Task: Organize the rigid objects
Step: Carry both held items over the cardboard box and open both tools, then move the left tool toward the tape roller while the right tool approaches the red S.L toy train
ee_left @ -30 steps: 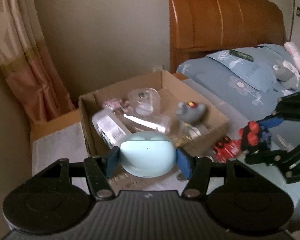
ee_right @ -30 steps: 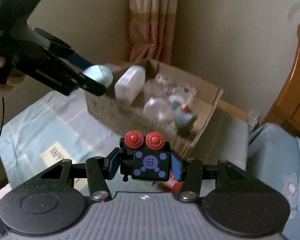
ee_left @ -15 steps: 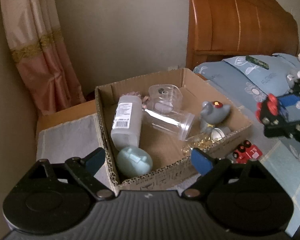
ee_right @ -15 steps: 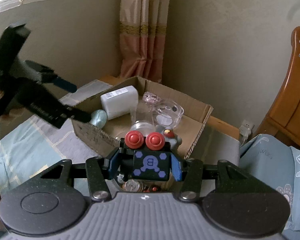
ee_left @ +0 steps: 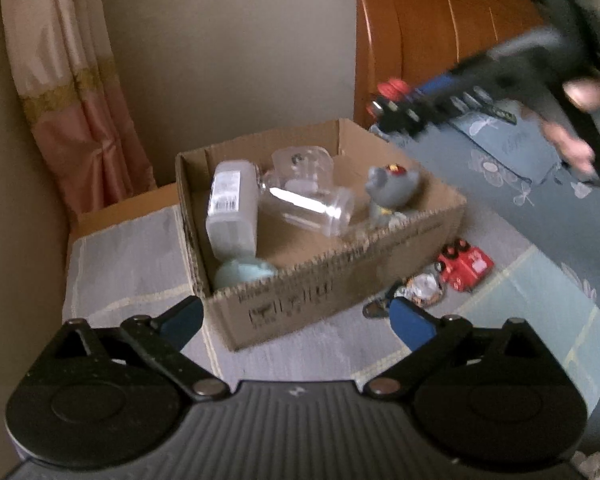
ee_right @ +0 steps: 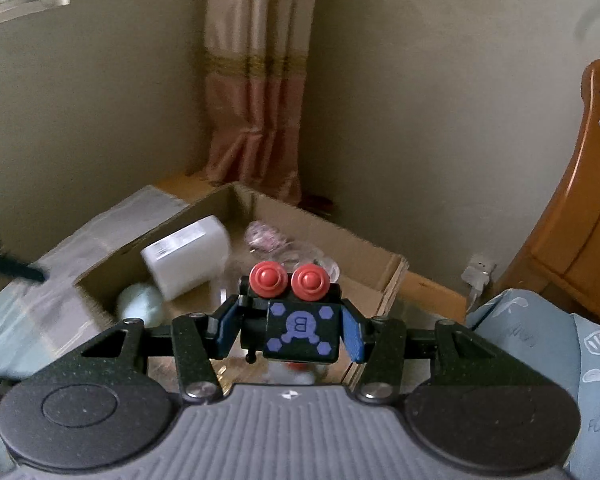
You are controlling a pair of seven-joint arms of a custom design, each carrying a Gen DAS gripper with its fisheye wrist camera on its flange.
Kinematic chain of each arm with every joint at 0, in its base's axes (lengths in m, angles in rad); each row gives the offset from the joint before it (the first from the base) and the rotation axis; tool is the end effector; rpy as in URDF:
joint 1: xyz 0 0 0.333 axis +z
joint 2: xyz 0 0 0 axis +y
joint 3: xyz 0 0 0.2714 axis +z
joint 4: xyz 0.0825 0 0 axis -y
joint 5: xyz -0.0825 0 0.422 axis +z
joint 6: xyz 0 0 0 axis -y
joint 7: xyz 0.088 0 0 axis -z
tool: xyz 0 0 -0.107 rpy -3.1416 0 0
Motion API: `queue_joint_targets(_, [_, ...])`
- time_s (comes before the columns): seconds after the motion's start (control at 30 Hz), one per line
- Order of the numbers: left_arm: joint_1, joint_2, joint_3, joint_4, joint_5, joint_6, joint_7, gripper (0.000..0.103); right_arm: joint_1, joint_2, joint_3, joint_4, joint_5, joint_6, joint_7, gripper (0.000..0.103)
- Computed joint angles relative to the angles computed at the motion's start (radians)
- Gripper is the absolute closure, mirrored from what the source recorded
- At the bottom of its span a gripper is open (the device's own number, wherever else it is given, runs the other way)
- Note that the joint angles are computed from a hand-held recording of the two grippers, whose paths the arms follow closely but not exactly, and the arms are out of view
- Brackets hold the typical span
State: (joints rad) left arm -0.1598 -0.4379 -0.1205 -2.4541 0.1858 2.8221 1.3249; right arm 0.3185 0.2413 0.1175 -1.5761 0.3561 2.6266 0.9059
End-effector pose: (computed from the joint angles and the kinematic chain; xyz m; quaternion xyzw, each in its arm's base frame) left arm 0.4911 -0.1534 0.4929 -0.5823 0.7098 -0.2919 0.2682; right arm 0.6522 0.2855 0.5430 -0.8508 0.3211 -0.2079 0.3603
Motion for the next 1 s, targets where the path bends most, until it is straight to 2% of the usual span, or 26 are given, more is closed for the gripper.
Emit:
queue_joint_targets(0.1, [0.001,-0.01,-0.003,-0.014,0.001,-0.004,-0.005,0.004,0.023,0.092,-0.022,0.121,-0.071,-0.034,0.09,0.045])
queue_joint_targets(0.17, [0.002,-0.014,-0.004,-0.021,0.0,-0.002,-0.011,0.004,0.034,0.13,-0.034,0.169,-0.106,-0.033,0.144,0.028])
queue_joint_targets(0.2, [0.002,-0.015,-0.006,-0.024,0.001,-0.001,-0.015,0.004,0.037,0.137,-0.038,0.176,-0.119,-0.032,0.166,0.011])
queue_joint_targets(0.23, [0.0,-0.016,-0.005,-0.026,0.0,0.0,-0.015,0.004,0.036,0.136,-0.036,0.171,-0.12,-0.017,0.178,0.003])
queue_joint_targets(0.27, [-0.001,-0.018,-0.004,-0.029,0.0,0.002,-0.015,0.004,0.026,0.126,-0.026,0.151,-0.101,0.009,0.172,0.002])
queue_joint_targets(0.37, [0.002,-0.018,-0.009,-0.033,0.007,0.005,-0.02,0.004,-0.002,0.084,0.0,0.1,-0.045,0.011,0.13,0.001])
queue_joint_targets(0.57, [0.0,-0.013,-0.015,-0.034,0.009,0.011,-0.045,0.004,-0.005,-0.041,-0.003,-0.068,-0.03,0.066,0.084,0.0])
queue_joint_targets(0.67, [0.016,-0.012,-0.036,-0.037,0.027,0.02,-0.088,0.004,-0.005,-0.1,-0.011,-0.152,-0.024,0.094,0.09,0.0])
queue_joint_targets(0.73, [0.047,-0.014,-0.07,-0.043,0.067,0.032,-0.146,0.004,-0.009,-0.133,-0.012,-0.197,-0.001,0.098,0.087,0.0])
queue_joint_targets(0.8, [0.071,-0.017,-0.097,-0.05,0.107,0.043,-0.209,0.003,-0.007,-0.162,-0.018,-0.244,0.0,0.103,0.116,0.0])
queue_joint_targets(0.9, [0.069,-0.011,-0.104,-0.058,0.133,0.05,-0.266,0.002,-0.004,-0.188,-0.024,-0.31,-0.016,0.132,0.173,0.0])
queue_joint_targets(1.0, [0.083,-0.003,-0.128,-0.057,0.181,0.033,-0.319,0.002,0.0,-0.194,-0.035,-0.36,-0.101,0.134,0.314,0.0])
